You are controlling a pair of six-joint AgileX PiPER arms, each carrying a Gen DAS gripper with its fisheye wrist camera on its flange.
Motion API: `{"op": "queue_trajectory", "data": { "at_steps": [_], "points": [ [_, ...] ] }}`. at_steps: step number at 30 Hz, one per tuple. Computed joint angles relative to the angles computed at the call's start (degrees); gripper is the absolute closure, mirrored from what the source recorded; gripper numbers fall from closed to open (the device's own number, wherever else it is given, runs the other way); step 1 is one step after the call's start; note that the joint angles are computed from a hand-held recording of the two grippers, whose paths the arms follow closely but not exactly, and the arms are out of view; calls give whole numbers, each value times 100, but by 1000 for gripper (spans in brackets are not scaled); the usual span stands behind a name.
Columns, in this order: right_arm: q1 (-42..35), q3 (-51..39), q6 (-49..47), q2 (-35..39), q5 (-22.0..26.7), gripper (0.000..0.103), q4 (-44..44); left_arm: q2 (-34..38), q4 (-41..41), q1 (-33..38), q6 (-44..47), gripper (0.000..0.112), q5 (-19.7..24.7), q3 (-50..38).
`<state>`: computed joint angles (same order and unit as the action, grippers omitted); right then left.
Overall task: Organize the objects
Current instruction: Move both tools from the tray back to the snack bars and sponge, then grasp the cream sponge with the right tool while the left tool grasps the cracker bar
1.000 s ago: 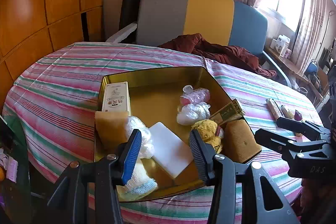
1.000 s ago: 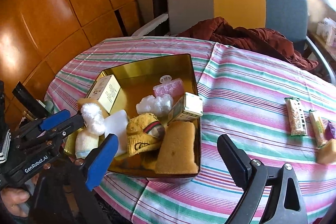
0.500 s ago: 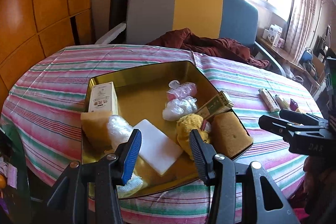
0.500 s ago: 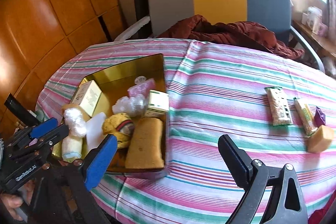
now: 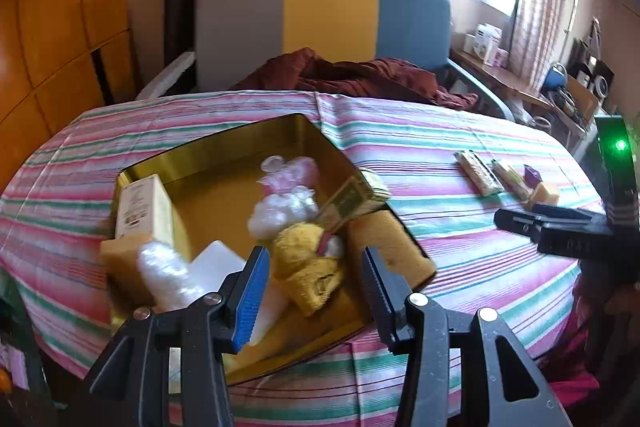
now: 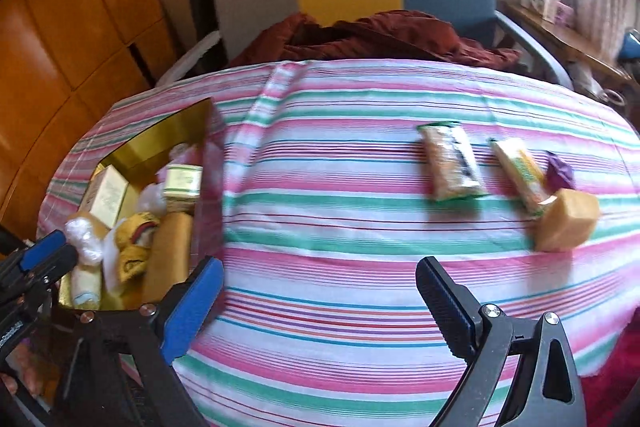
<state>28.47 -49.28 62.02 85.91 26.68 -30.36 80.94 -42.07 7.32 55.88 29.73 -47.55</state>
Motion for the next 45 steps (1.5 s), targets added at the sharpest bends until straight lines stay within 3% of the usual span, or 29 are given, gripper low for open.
{"op": "queue_trajectory", "data": {
  "at_steps": [5,11,16,19,28,31,35,37,38,39,45],
  "points": [
    [-738,351,-437,-467,99,5,206,66,238,-423,-271,64,-27,-94],
    [-2207,690,-1589,-1102,209,4,949,158,519,-947,-577,64,-22,-230],
    [-3409,711,-2603,-1077,144,2,1418,314,854,-1542,-983,64,15,-471],
    [-3946,733,-3534,-862,-205,1,2077,489,1057,-1902,-1322,64,61,-691],
    [-4469,879,-5333,-282,-865,1,3701,1571,1696,-2889,-2476,64,315,-1754],
    [-4375,863,-4759,-180,-1041,1,3039,2031,1774,-3140,-2791,64,474,-2195],
    [-4467,765,-5179,72,-1150,1,3333,2538,1925,-3355,-3114,64,639,-2680],
    [-4474,703,-5294,178,-1143,8,3351,2765,2004,-3434,-3270,64,712,-2914],
    [-4444,660,-5092,197,-1091,27,3092,2864,2021,-3455,-3332,64,757,-3023],
    [-4460,615,-5116,207,-1002,39,3062,2939,2006,-3458,-3347,64,788,-3105],
    [-4417,599,-5397,-111,-570,41,3273,3387,2130,-3560,-3658,61,895,-3726]
  ]
}}
